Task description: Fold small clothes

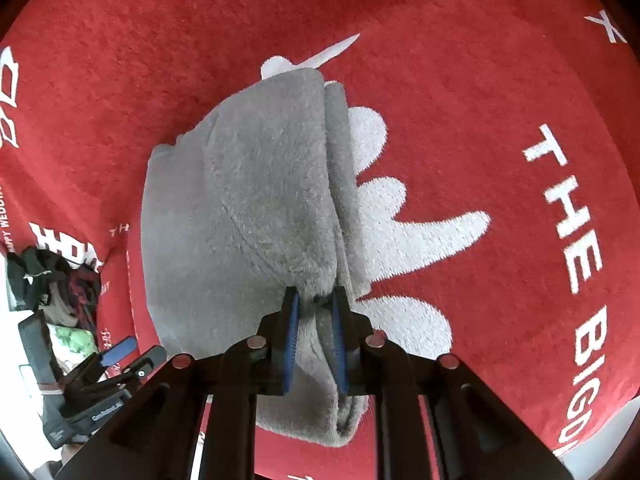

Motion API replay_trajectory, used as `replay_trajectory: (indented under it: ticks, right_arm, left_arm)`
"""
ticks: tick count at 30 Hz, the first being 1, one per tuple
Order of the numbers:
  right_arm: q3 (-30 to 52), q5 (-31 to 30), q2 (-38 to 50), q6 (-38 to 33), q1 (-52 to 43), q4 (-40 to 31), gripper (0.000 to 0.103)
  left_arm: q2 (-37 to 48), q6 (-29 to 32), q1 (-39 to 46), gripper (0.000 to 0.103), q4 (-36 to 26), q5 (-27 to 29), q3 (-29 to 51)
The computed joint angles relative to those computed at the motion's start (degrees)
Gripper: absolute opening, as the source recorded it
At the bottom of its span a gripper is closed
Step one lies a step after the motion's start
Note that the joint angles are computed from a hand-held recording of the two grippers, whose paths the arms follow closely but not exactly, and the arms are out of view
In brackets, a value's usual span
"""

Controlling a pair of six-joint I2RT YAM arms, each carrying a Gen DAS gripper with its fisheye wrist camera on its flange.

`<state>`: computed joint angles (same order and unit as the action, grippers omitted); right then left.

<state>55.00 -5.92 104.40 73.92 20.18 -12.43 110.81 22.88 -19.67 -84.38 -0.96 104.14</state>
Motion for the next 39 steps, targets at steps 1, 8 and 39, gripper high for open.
replay_trajectory:
  ticks: [1,8,39]
  right_arm:
    - [0.41,0.20,0.36,0.19,0.08,-0.16,0.020]
    - [0.89,2.03,-3.02,2.15,2.46,-6.54,0.023]
    - [13.76,8.93,0.51,9.70,14.80,-17.50,0.077]
  left_arm:
    - [-0.19,0.16,0.05,0.083,-0.02,0.05,-0.10]
    - [-1.22,0.23,1.58,0.083,0.06,1.08,-1.53]
    - [-3.90,9.28,8.20,0.103,-2.50,4.71,-1.16]
